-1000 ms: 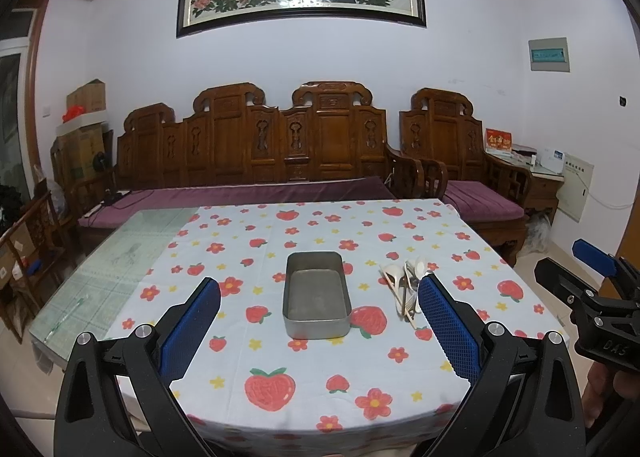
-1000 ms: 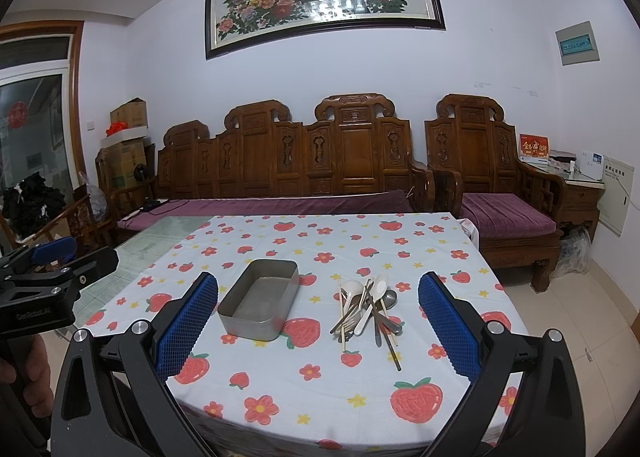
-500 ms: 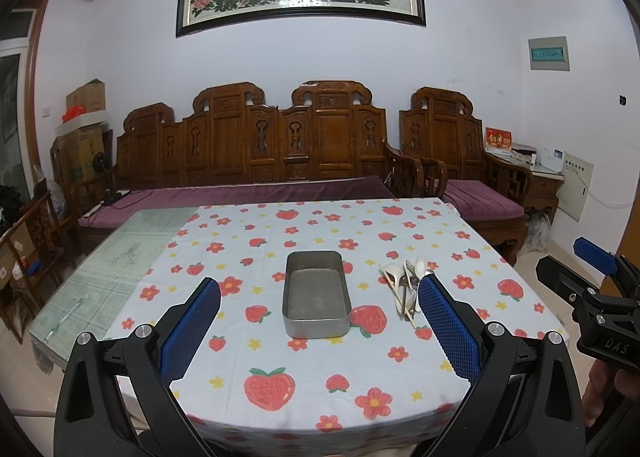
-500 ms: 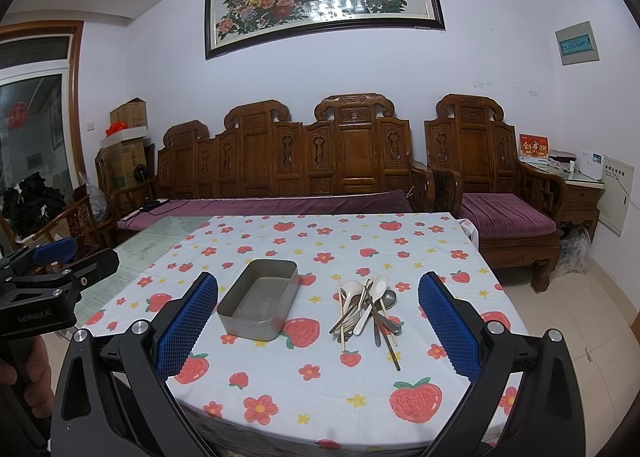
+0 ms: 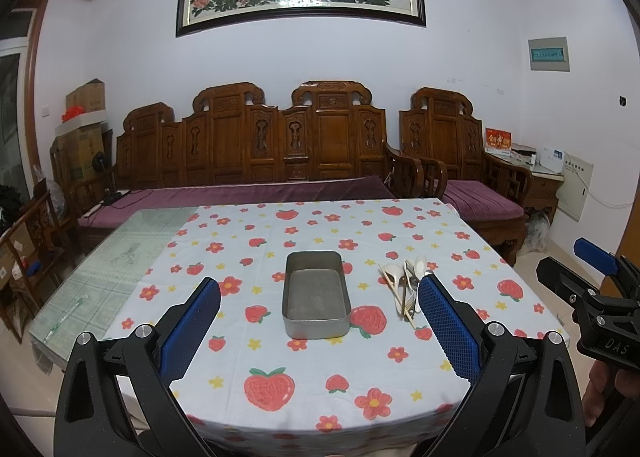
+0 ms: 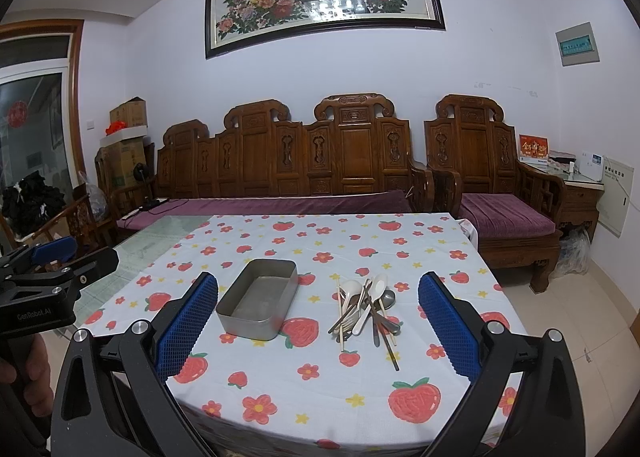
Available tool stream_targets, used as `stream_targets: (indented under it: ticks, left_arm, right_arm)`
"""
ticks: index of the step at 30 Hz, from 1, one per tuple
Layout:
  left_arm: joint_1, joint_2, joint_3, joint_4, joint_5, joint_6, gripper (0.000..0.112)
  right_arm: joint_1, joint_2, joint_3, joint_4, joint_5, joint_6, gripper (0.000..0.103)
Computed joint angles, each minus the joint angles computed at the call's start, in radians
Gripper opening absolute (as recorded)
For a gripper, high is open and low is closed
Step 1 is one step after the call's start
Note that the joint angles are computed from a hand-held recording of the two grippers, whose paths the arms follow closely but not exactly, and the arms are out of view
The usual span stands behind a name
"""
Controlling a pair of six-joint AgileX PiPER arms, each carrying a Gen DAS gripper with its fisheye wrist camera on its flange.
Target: Organize utensils
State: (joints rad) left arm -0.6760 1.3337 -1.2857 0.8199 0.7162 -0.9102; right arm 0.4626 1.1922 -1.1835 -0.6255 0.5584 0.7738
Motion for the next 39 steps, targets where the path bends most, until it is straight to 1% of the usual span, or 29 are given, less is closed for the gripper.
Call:
stream_targets:
  ticks: [32,33,35,39]
  left_arm:
    - [0.001,0.002,-0.001,-0.001,-0.001,0.000,0.096]
    - [-0.023,0.015,-0.027,0.006,0.025,-0.008,0.096]
    - [-0.036,0.029,-0.053,-0.005,0.047,0.004,0.096]
    - [-0.043,0.060,-0.056,-0.017,0.049,0.004,0.096]
  right_arm:
    - [0.008,-0.002,0.002,-0.011,0.005,0.011,0.100]
    - [0.007,-0.002,0.002,-0.010,0.004,0.010,0.100]
    - [0.004,0.000,0.001,-0.003,0.004,0.003,0.100]
    - [-0.020,0.008,0.007,0.027,-0.008,-0.023,0.100]
